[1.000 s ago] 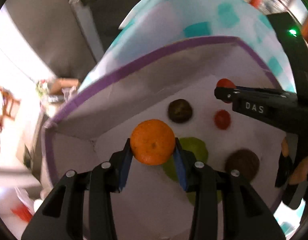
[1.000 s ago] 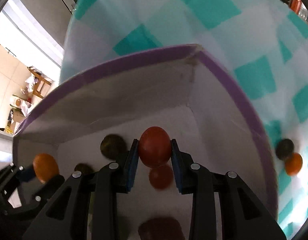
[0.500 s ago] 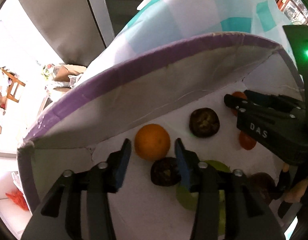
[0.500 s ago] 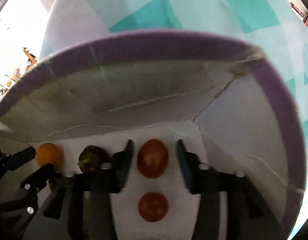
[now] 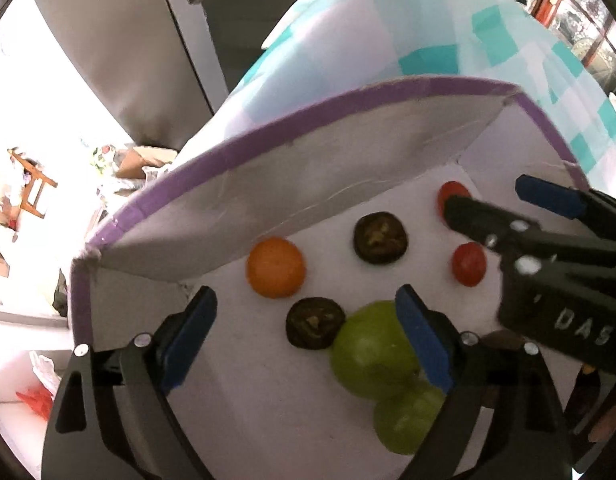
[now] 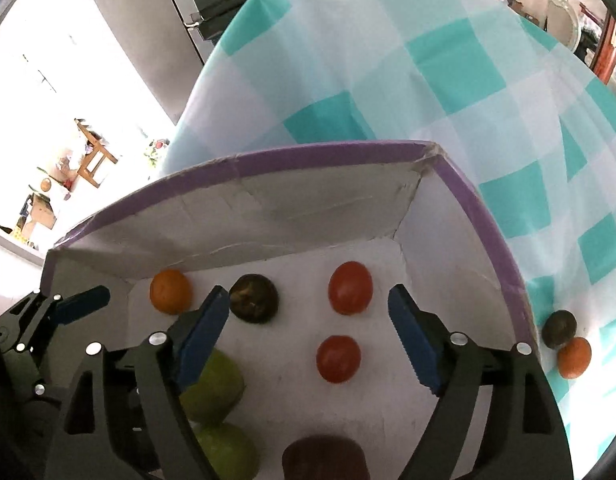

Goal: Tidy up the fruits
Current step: 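Open the left gripper to drop the mandarin while the right gripper drops the tomato, then withdraw both open grippers from the box toward the remaining fruit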

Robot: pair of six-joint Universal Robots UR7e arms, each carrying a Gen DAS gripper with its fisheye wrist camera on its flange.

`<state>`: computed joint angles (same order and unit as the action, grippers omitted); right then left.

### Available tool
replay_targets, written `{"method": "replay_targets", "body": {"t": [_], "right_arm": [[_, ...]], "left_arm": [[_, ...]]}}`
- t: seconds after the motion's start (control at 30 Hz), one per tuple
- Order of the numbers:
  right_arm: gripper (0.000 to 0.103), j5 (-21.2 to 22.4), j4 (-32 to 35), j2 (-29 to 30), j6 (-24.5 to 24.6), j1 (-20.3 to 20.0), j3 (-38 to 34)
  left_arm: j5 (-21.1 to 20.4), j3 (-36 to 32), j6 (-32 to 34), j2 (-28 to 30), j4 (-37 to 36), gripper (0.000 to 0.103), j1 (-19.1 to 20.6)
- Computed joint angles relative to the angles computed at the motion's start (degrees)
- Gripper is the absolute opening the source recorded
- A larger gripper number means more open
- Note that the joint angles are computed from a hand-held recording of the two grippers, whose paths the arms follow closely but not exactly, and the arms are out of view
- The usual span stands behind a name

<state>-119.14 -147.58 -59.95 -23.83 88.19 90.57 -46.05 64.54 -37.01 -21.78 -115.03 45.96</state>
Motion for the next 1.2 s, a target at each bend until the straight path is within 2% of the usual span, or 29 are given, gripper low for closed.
{"method": "replay_targets", "body": {"t": [0.1,0.17,0.23,0.3,0.53,0.7,0.9,1.0,1.1,1.2], "right_arm": [[0.082,-0.7,-0.4,-0.9,1.3,0.6,0.7],[0.082,0.4,-2.1,-2.7,1.8,1.2,1.9],[0.082,2.6,-3.2,-5.7,2.0,1.4,3.3],[0.083,2.6,-4.6,-7.2,1.6,2.3,3.8],[0.086,-1.4,-6.3,-13.5,4.1,3.9,5.7],[0.087,-5.0,-10.3,-19.4,5.6,3.9,11.6],[0.087,-14.4,-10.2,-28.3,7.3,8.1,17.1],[0.087,-21.7,-10.5,-32.8,6.1,13.2,18.8],[0.087,-28.0,-12.2,-37.1,4.8,19.2,20.8],[0.087,-34.2,-12.1,-41.6,6.8,25.1,23.5]], "left_arm": [[2.1,-0.8,2.1,0.8,-1.0,0.092,-1.2],[2.8,-0.6,4.2,0.8,-3.0,0.092,-2.1],[2.6,-0.3,6.6,0.4,-4.8,0.093,-2.7],[2.2,-0.3,8.5,0.1,-6.4,0.093,-3.5],[-1.8,0.0,14.5,-1.2,-10.2,0.094,-7.7],[-4.6,4.7,18.9,-4.1,-14.6,0.094,-9.8],[-9.4,12.3,25.3,-11.2,-18.7,0.094,-13.9],[-12.7,16.0,30.4,-16.3,-20.7,0.094,-16.8],[-14.0,18.9,34.6,-19.9,-23.6,0.099,-19.0],[-16.0,22.1,36.9,-23.5,-26.1,0.099,-20.8]]}}
